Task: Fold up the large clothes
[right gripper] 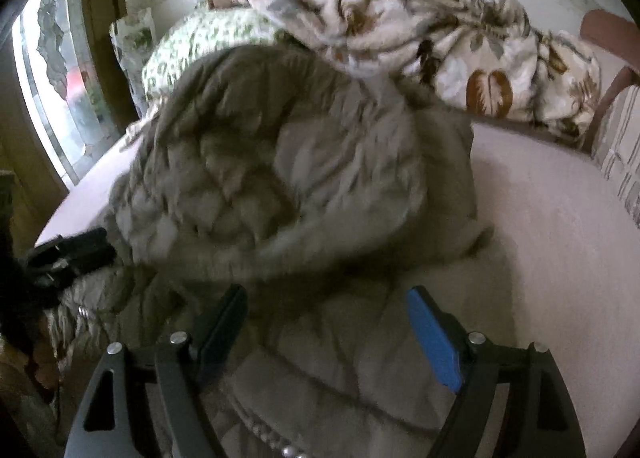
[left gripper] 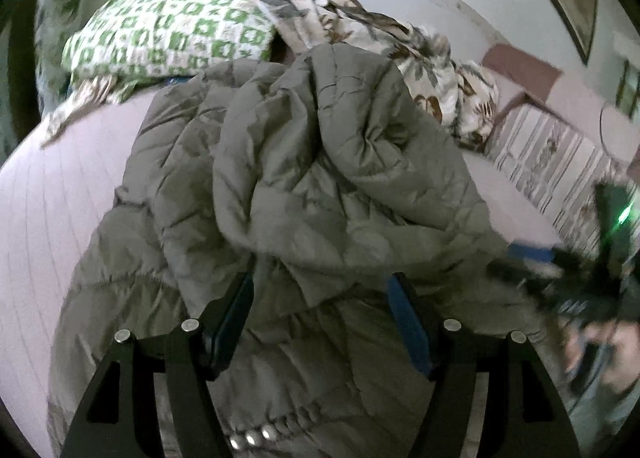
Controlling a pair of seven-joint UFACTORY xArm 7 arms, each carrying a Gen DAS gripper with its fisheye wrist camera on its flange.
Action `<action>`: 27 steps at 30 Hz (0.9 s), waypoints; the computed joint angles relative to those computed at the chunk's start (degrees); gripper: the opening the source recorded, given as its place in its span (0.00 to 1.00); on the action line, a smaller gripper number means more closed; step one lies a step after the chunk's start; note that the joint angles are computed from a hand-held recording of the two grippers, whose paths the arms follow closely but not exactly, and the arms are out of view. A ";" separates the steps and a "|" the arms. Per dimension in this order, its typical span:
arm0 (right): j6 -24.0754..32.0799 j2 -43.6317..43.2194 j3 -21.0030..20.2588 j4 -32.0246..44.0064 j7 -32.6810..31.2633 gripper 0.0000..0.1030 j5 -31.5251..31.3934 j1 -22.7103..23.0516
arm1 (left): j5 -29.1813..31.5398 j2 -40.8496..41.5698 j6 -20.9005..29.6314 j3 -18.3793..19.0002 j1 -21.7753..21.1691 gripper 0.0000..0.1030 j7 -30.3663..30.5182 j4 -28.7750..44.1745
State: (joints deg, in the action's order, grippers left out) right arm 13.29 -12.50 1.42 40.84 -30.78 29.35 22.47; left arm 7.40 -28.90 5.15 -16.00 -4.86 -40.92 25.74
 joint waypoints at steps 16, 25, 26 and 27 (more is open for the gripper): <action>0.07 -7.22 -1.31 -6.42 -0.87 0.82 0.29 0.19 | -3.16 -14.94 8.48 0.46 -1.60 0.72 -6.73 -7.41; 0.83 -10.15 -5.57 -8.48 0.10 0.82 -0.64 2.31 | -1.27 -22.26 14.10 -0.66 -1.95 0.72 -9.43 -9.13; 0.92 -10.71 -5.28 -8.95 0.54 0.82 -0.85 2.05 | -1.24 -22.89 14.17 -0.60 -2.07 0.72 -9.72 -9.43; 1.00 -10.95 -5.15 -9.05 0.78 0.82 -1.14 1.93 | -1.21 -23.27 14.28 -0.35 -2.24 0.72 -9.75 -9.62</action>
